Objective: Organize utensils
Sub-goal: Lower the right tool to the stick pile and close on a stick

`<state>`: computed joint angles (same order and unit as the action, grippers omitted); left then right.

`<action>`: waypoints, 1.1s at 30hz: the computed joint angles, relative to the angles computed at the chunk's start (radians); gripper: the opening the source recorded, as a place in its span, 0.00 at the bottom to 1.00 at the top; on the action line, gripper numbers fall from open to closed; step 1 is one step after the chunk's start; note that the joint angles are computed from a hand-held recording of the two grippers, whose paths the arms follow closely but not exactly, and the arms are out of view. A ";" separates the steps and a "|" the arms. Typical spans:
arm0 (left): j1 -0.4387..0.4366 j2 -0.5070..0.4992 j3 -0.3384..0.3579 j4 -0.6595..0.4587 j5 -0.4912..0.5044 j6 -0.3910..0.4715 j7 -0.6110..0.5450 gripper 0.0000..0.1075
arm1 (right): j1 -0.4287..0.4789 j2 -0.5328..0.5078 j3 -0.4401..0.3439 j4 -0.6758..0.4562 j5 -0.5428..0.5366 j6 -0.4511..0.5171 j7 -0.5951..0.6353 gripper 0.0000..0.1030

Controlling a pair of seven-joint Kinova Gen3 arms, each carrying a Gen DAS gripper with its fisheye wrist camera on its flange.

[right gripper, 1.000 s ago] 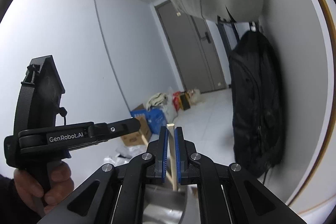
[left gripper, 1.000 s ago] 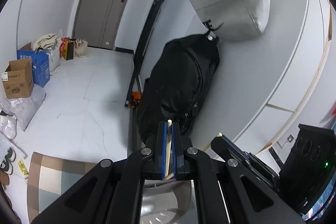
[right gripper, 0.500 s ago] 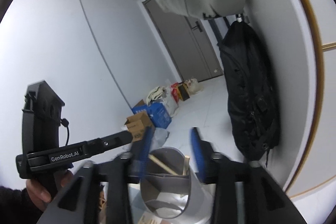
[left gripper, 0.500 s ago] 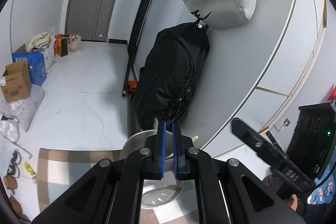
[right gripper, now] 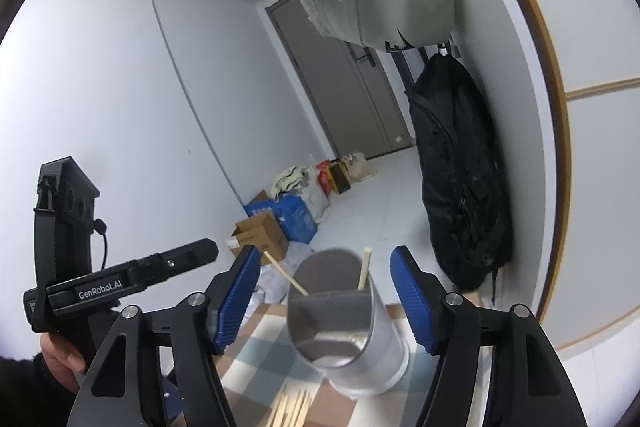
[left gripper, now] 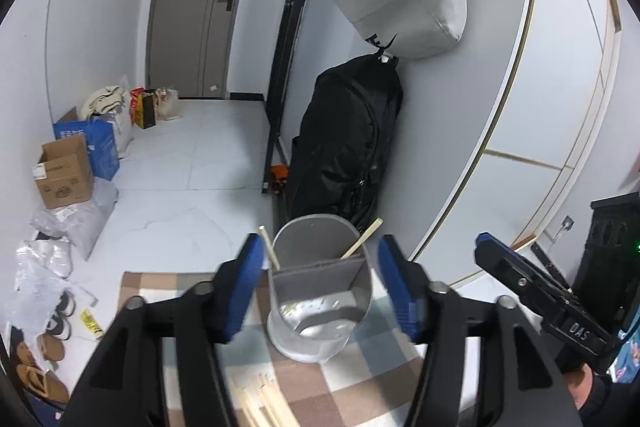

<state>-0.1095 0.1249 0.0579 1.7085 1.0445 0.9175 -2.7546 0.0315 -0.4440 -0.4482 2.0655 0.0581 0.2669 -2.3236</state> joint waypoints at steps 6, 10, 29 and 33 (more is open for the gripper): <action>-0.012 -0.042 -0.027 0.086 0.035 -0.044 -0.050 0.70 | 0.029 -0.037 -0.074 0.006 -0.008 0.048 -0.054 0.79; -0.010 -0.050 -0.040 0.132 0.022 -0.095 -0.037 0.75 | 0.023 -0.042 -0.106 0.015 -0.010 0.069 -0.081 0.87; -0.061 0.051 -0.036 0.183 -0.208 -0.265 0.155 0.81 | -0.216 0.274 -0.117 -0.094 0.078 0.297 -0.164 1.00; -0.088 0.060 -0.023 0.173 -0.244 -0.255 0.196 0.81 | -0.309 0.408 -0.052 -0.161 0.021 0.362 -0.062 0.74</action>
